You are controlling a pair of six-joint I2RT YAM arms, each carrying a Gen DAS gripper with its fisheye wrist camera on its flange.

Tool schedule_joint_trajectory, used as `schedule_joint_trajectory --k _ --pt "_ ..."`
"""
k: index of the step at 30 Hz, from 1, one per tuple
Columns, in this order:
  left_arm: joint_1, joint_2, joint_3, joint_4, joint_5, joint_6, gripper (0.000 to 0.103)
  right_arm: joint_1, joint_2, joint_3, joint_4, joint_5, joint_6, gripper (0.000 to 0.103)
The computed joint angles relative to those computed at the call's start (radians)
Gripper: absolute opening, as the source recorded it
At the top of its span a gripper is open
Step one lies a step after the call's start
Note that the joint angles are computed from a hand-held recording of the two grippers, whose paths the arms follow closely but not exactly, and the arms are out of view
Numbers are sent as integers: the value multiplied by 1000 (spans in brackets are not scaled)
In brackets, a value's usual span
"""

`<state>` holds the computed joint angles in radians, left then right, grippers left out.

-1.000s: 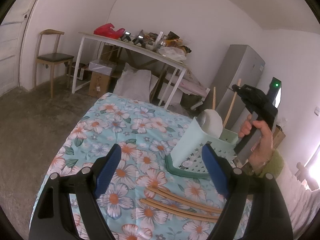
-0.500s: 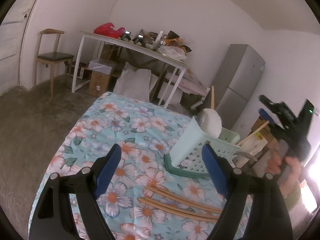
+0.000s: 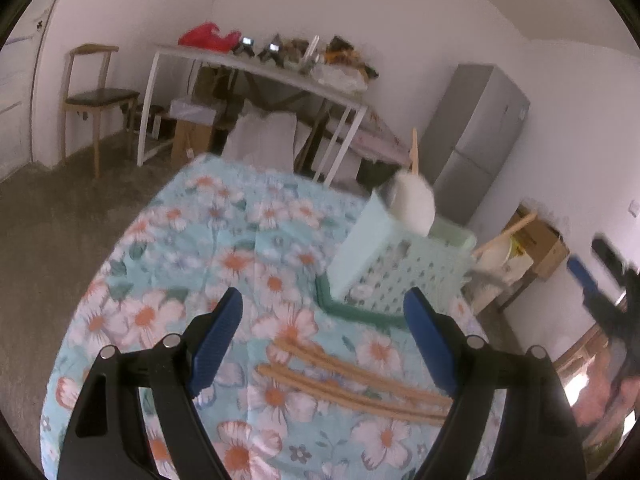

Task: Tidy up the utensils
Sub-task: 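Move both open tools down to the chopsticks lying on the bedspread, then grasp one chopstick with the left tool while the right tool grasps another chopstick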

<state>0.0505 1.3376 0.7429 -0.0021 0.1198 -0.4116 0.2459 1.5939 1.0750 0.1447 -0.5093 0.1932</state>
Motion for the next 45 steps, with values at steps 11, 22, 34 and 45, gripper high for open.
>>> schedule_joint_trajectory --k 11,22,34,45 --pt "-77 125 1 -74 40 -46 77 61 156 -25 -256 251 -111 77" --pt "-58 307 -34 107 342 -331 50 -81 294 38 -304 60 -2 73" --pt "-10 374 -68 250 407 -522 14 -74 324 55 -294 59 -4 73" --pt "61 282 -8 -72 459 -329 12 -72 310 54 -308 71 -17 63"
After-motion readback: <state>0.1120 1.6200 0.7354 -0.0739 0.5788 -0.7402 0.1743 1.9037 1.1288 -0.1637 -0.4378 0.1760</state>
